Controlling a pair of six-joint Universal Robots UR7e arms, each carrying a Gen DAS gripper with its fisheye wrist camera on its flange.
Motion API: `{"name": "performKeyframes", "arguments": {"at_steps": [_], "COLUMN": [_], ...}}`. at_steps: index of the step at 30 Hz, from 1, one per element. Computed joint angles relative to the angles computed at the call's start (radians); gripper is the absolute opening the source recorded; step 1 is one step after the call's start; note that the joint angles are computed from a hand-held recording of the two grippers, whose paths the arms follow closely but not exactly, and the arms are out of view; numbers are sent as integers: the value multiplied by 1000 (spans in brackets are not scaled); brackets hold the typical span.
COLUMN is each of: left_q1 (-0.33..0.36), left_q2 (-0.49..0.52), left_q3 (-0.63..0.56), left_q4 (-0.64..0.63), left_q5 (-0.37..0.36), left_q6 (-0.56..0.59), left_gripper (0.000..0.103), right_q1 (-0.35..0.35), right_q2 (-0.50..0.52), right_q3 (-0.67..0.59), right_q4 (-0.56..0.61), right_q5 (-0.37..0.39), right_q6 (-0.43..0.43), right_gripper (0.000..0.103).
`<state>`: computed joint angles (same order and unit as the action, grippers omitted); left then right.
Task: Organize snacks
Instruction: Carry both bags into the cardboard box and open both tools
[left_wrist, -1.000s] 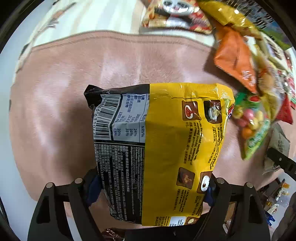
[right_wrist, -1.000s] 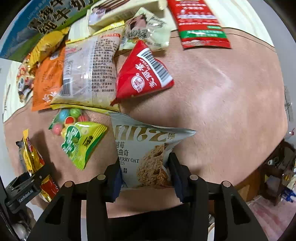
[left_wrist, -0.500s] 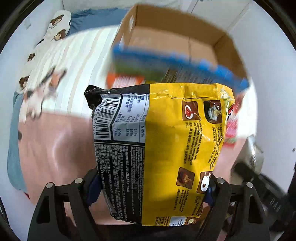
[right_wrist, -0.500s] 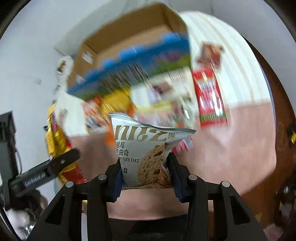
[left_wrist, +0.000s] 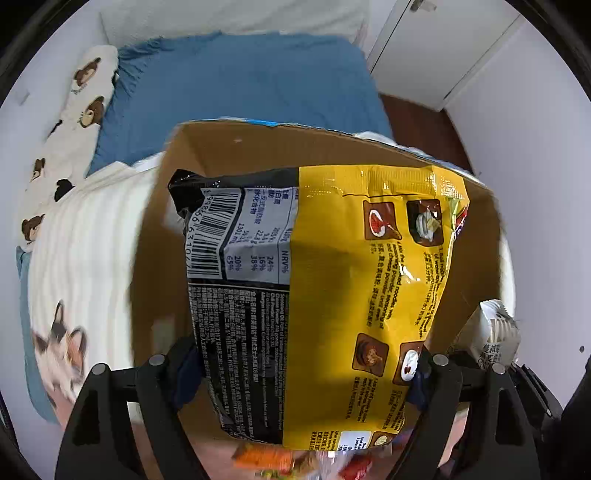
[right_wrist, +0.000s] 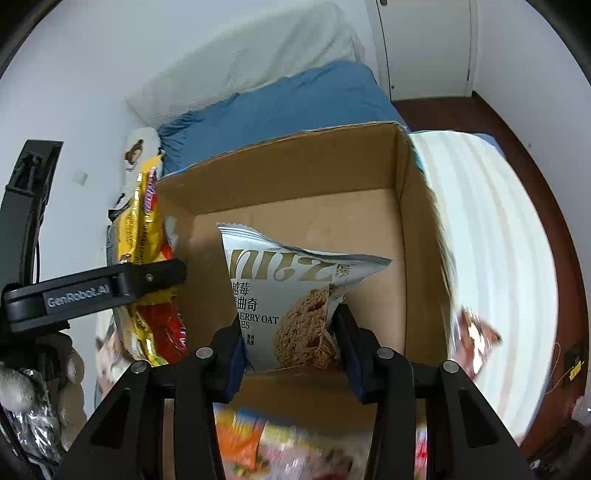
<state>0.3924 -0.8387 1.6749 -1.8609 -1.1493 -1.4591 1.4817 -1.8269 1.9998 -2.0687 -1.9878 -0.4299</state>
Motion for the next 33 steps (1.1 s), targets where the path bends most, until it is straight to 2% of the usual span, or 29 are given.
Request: {"name": "performKeyframes", "arguments": {"at_steps": [5, 12, 14, 16, 17, 20, 23, 24, 27, 33], "left_q1": [99, 158, 167, 167, 168, 167, 152, 125, 100, -37], "left_q2": [43, 89, 90, 85, 76, 43, 5, 5, -10, -51], "left_q3": [7, -7, 1, 13, 27, 72, 108, 98, 96, 78], "left_q4": [-59, -47, -46, -46, -58, -98, -107, -85, -57, 42], "left_q5": [-20, -32, -11, -2, 1, 18, 38, 35, 68, 104], "left_q6": [69, 157, 168, 163, 168, 172, 166, 141, 135, 27], "left_gripper": [84, 85, 85, 97, 97, 98, 98, 98, 98, 98], "right_q1": [-11, -24, -24, -21, -23, -27, -21, -19, -4, 30], "right_q2": [164, 295, 322, 348, 360, 373, 370, 359, 303, 183], "right_q3": [-46, -90, -102, -117, -129, -138, -130, -120, -78, -49], "right_q4": [-78, -109, -104, -94, -72, -44, -65, -78, -100, -98], "right_q5": [-45, -73, -78, -96, -98, -109, -120, -115, -119, -87], "right_q6": [-22, -53, -53, -44, -34, -18, -22, -24, -33, -25], "right_gripper": [47, 48, 56, 93, 98, 98, 98, 98, 98, 98]}}
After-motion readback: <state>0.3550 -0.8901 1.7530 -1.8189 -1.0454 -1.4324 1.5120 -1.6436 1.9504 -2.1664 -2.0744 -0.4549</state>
